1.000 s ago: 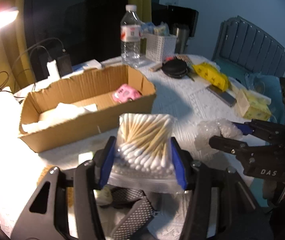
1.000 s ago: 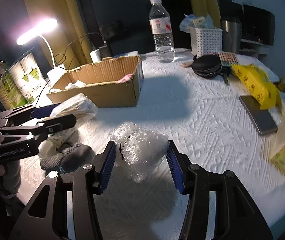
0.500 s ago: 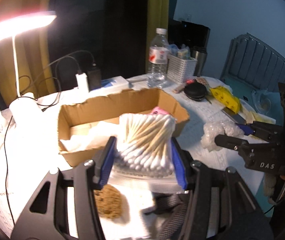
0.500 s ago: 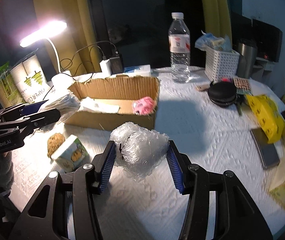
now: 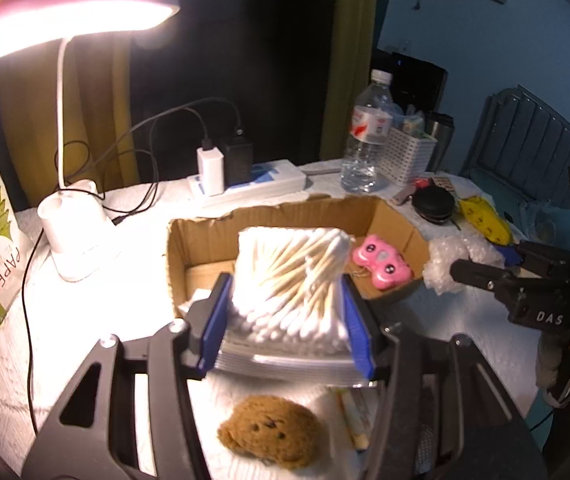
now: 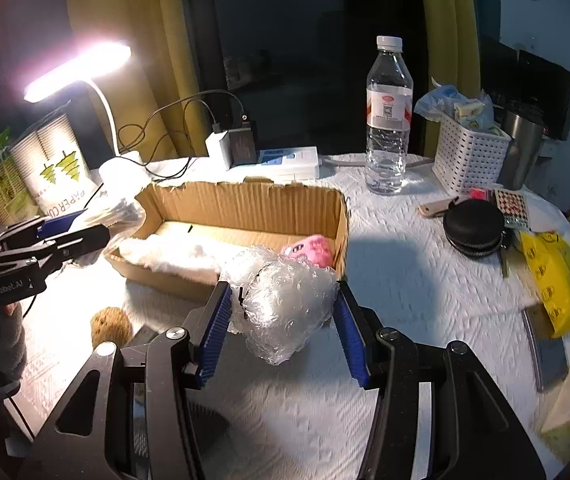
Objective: Organize soft objects
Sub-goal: 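Carry the bubble wrap with the right gripper while the left gripper carries the swab bag into the box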
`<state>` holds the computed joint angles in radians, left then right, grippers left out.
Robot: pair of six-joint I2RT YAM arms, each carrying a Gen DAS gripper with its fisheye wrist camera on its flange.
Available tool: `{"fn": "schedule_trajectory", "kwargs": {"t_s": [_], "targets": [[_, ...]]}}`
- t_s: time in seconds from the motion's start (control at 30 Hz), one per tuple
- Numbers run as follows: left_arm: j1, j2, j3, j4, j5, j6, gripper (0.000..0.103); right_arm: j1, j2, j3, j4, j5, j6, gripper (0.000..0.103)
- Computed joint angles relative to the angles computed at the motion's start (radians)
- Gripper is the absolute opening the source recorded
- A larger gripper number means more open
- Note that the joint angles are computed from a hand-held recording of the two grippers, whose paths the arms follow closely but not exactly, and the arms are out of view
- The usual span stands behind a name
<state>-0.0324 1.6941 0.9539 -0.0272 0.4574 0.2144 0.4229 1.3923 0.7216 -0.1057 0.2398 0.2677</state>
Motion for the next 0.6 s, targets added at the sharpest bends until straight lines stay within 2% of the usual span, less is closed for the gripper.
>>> {"fn": "schedule_trajectory", "kwargs": {"t_s": [0.3, 0.6], "targets": [[-0.005, 0.151, 0.131, -0.001, -0.018, -0.034, 0.054, -0.06, 0.146, 0.105, 0.04, -0.057, -0.04, 0.054], [-0.02, 0.273, 0.242, -0.069, -0.042, -0.054, 0.055, -0.094, 0.309, 0.208, 0.043, -0.12, -0.056, 0.054]]}}
